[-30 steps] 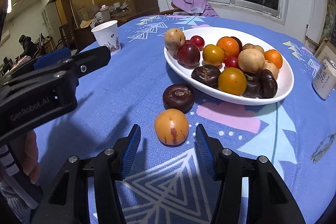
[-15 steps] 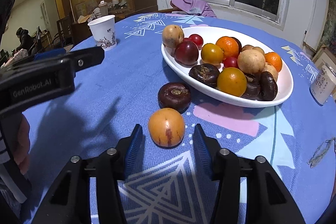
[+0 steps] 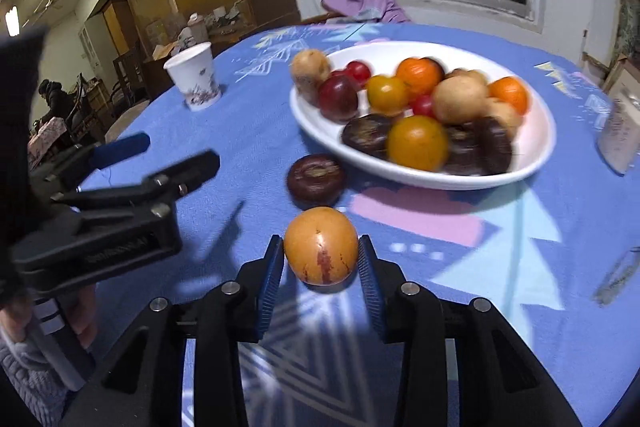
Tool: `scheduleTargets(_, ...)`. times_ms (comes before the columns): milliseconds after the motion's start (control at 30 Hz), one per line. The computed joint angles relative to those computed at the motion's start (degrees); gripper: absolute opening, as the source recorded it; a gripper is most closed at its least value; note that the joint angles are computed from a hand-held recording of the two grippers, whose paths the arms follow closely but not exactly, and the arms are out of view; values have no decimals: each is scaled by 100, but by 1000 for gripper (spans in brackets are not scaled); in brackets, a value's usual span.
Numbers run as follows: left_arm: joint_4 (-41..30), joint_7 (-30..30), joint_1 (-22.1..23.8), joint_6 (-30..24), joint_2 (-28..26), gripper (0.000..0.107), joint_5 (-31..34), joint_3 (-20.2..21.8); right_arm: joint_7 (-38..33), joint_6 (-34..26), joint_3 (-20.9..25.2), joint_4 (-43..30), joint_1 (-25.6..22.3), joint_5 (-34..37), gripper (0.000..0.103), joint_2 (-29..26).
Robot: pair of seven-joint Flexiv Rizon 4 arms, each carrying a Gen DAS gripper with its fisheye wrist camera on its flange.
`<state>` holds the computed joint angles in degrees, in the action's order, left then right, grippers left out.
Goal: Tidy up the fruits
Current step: 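Grasp a dark brown mangosteen with the left tool while the right tool grasps an orange-red fruit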
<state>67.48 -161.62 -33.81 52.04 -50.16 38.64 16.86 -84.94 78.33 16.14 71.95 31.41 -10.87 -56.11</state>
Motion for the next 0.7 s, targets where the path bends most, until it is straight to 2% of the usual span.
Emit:
scheduleTargets(67,-207,245,51,46,-145,87,-24,-111,130,340,-180,313,-43,60,39,181)
scheduleTargets(133,-540,595,77,-57,-357,87,-109,-187,283,530,-160,532,-231,165,39,298)
scheduleTargets(300,-1225,1128,197,-78,-790,87,-413,-272,445,566,76,580,-563,183,39,285)
scheduleTargets(500,-1554,1594,444,-10,-1070,87,-960,-418,330,687,330,573,-734,144,39,256)
scheduleTargets(600,-1584,1839,608,228,-1170,78,-1287,-545,340,641,372,555,-765,155,39,245)
scheduleTargets(700,-1602,2111,703,298,-1247,64,-1590,-615,341,660,351,573,-747,150,39,252)
